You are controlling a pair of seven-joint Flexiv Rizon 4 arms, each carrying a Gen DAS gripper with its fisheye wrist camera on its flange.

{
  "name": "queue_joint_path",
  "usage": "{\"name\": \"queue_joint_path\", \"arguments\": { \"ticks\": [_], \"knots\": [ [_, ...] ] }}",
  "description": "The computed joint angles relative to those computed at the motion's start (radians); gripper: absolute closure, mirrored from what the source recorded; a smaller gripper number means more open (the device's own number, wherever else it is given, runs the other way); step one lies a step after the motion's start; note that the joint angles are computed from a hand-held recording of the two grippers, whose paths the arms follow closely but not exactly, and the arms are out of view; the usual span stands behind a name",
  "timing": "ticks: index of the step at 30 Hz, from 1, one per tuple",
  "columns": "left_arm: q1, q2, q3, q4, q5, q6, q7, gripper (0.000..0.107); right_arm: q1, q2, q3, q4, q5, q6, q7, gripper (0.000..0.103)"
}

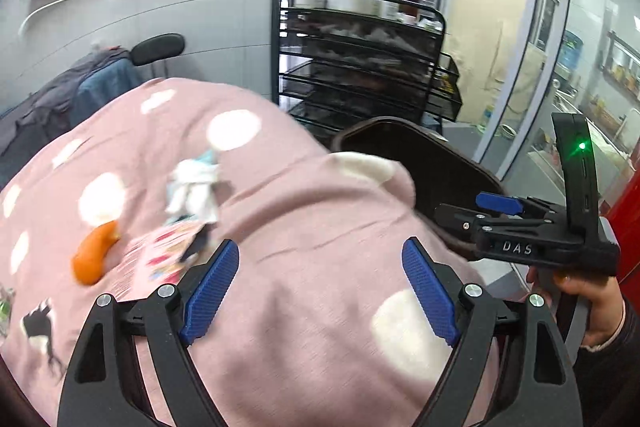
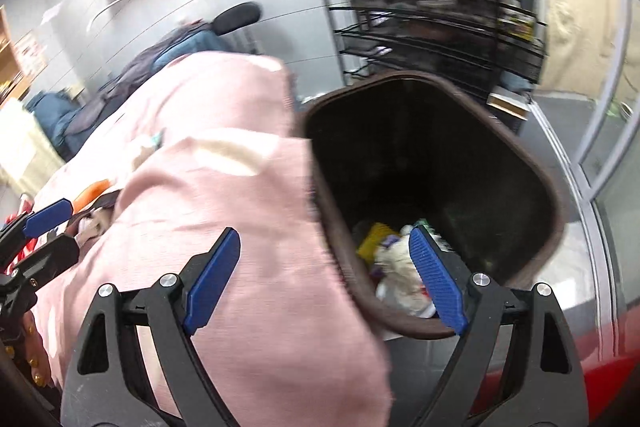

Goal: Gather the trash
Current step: 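Move the left tool back to the bed and grasp the pink snack bag, then grasp the white tissue with the right tool while the left holds the snack bag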

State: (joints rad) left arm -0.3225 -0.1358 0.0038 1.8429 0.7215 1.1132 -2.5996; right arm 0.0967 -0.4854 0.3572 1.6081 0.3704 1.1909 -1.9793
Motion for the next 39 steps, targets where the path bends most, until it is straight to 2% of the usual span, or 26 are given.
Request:
{"name": "queue_joint_path", "arguments": {
  "ticks": [6,12,18,25,31,33,36,39],
  "knots": [
    [0.025,0.129,-0.009,0.110,0.061,-0.099,-0.075,0.027,0.027,0.015,0.015,0.021,0.000,-0.008,-0.021,0.017],
    [0.095,0.215,-0.056,0.198,0.059,-0.187,-0.040,0.039,0.047,0.026,0.014,0.026,0.000,-0.019,-0.012,0.017],
    [0.144,0.204,-0.085,0.206,0.047,-0.225,0.025,0.052,0.059,0.038,0.019,0.027,0.008,-0.033,-0.024,0.017],
    [0.153,0.151,-0.077,0.161,0.041,-0.237,0.115,0.057,0.072,0.045,0.032,0.011,0.030,-0.048,-0.066,0.017],
    [0.146,0.107,-0.050,0.127,0.024,-0.212,0.154,0.075,0.087,0.040,0.048,-0.024,0.054,-0.092,-0.113,0.017],
    [0.143,0.100,-0.041,0.126,0.014,-0.197,0.155,0.086,0.094,0.035,0.052,-0.042,0.064,-0.117,-0.134,0.017],
    [0.138,0.101,-0.031,0.128,0.015,-0.180,0.129,0.096,0.114,0.029,0.050,-0.060,0.069,-0.142,-0.155,0.017],
    [0.136,0.120,-0.026,0.144,0.021,-0.161,0.097,0.099,0.130,0.015,0.049,-0.092,0.075,-0.183,-0.165,0.017]
  ]
}}
